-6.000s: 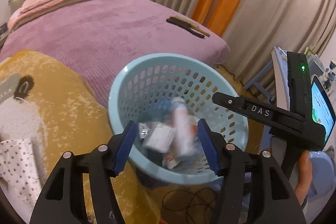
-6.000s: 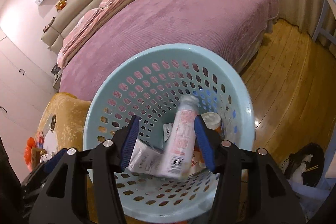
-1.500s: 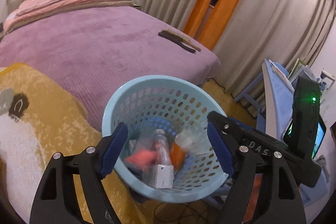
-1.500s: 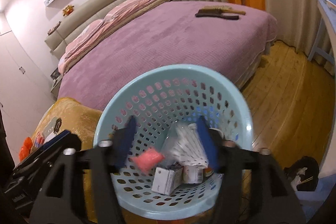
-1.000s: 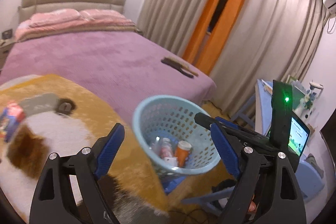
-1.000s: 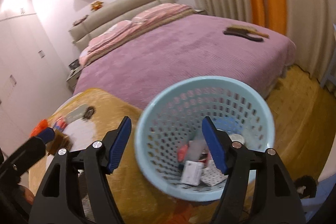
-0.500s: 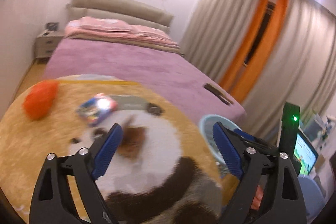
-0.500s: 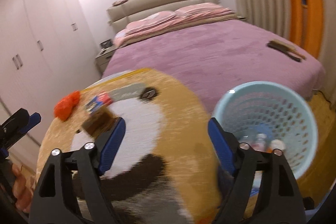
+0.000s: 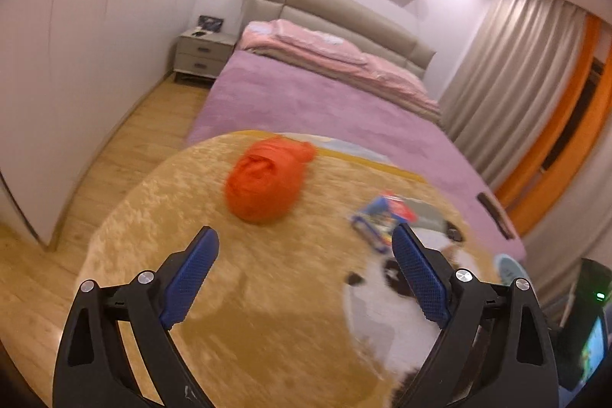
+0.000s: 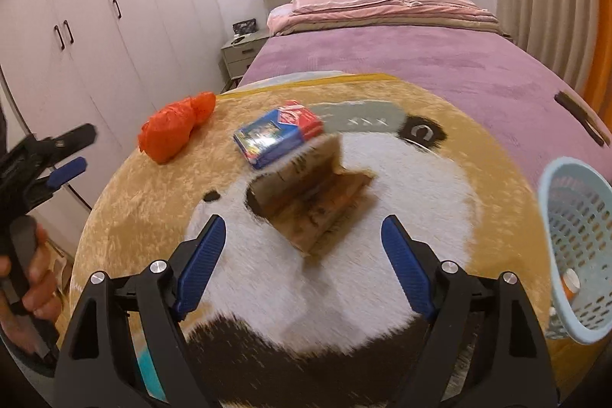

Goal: Collect trash
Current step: 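Grasp the orange plastic bag with the left tool while the right tool grasps the brown cardboard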

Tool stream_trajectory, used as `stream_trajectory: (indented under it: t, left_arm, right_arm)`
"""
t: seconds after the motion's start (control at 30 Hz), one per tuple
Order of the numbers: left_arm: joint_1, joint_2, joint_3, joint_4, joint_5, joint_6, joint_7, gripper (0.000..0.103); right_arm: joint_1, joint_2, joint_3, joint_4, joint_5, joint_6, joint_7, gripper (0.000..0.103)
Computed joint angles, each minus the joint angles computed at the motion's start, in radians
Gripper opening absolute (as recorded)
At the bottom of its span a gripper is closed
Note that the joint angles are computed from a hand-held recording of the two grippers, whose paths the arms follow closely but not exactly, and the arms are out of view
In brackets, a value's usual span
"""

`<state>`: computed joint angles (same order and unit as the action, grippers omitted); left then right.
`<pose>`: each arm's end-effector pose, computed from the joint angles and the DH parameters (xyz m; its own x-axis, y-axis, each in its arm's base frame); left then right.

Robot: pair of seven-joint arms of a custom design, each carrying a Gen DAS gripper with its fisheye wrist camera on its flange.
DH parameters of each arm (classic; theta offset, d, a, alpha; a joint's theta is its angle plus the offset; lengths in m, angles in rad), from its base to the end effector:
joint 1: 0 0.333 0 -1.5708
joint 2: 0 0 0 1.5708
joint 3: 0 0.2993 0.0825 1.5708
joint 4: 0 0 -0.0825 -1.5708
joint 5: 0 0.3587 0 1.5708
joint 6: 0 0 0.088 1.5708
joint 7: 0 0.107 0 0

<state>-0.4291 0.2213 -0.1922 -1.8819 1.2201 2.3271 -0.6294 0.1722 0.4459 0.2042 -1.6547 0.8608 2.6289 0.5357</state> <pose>0.5110 -0.3376 0.4226 0.5442 -0.7585 0.3586 -0.3515 -0.5942 -0.7234 0.6457 0.2143 0.4057 0.6998 -0.6855 -0.2007 -0.5868 -0.3915 -0.7088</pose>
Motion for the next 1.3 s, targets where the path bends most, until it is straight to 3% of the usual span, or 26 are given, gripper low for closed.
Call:
stream_trajectory:
  t: [0.2,0.37,0.53,0.63,0.73,0.87,0.93,0.97,1.07,1.13,1.2,1.3]
  left_arm:
    - [0.062,0.061,0.05,0.024,-0.006,0.121,-0.008,0.09]
    - [0.052,0.135,0.077,0.095,-0.025,0.083,0.024,0.09]
    - [0.036,0.172,0.099,0.127,-0.029,0.067,0.043,0.088]
    - [0.033,0.188,0.098,0.147,-0.073,0.044,0.092,0.072]
    - [0.029,0.196,0.105,0.16,-0.088,0.041,0.126,0.065]
    - [0.027,0.198,0.111,0.163,-0.104,0.044,0.151,0.053]
    - [0.025,0.196,0.116,0.159,-0.099,0.052,0.146,0.05]
    - [0.025,0.195,0.117,0.156,-0.096,0.056,0.142,0.05]
    - [0.029,0.187,0.119,0.143,-0.085,0.082,0.132,0.054]
    - [0.031,0.177,0.117,0.131,-0.087,0.089,0.129,0.075]
    - [0.026,0.16,0.119,0.114,-0.08,0.069,0.1,0.089]
    - [0.071,0.154,0.108,0.109,-0.111,0.149,0.132,0.092]
  right_arm:
    - [0.038,0.048,0.016,0.048,-0.017,0.095,0.053,0.08]
    - [0.028,0.073,0.06,0.059,0.007,0.159,0.006,0.08]
    - [0.048,0.103,0.049,0.08,-0.042,0.18,0.041,0.08]
    - [0.073,0.14,0.013,0.129,-0.114,0.139,0.148,0.079]
    - [0.087,0.169,-0.01,0.168,-0.179,0.103,0.246,0.078]
    - [0.077,0.187,0.001,0.189,-0.219,0.083,0.284,0.059]
    - [0.066,0.191,0.01,0.192,-0.231,0.063,0.284,0.036]
    - [0.062,0.191,0.015,0.192,-0.231,0.059,0.282,0.035]
    - [0.054,0.184,0.026,0.173,-0.223,0.089,0.272,0.018]
    - [0.042,0.184,0.034,0.174,-0.215,0.078,0.264,0.007]
    - [0.032,0.182,0.04,0.174,-0.205,0.066,0.254,0.007]
    - [0.019,0.179,0.046,0.175,-0.186,0.047,0.238,0.007]
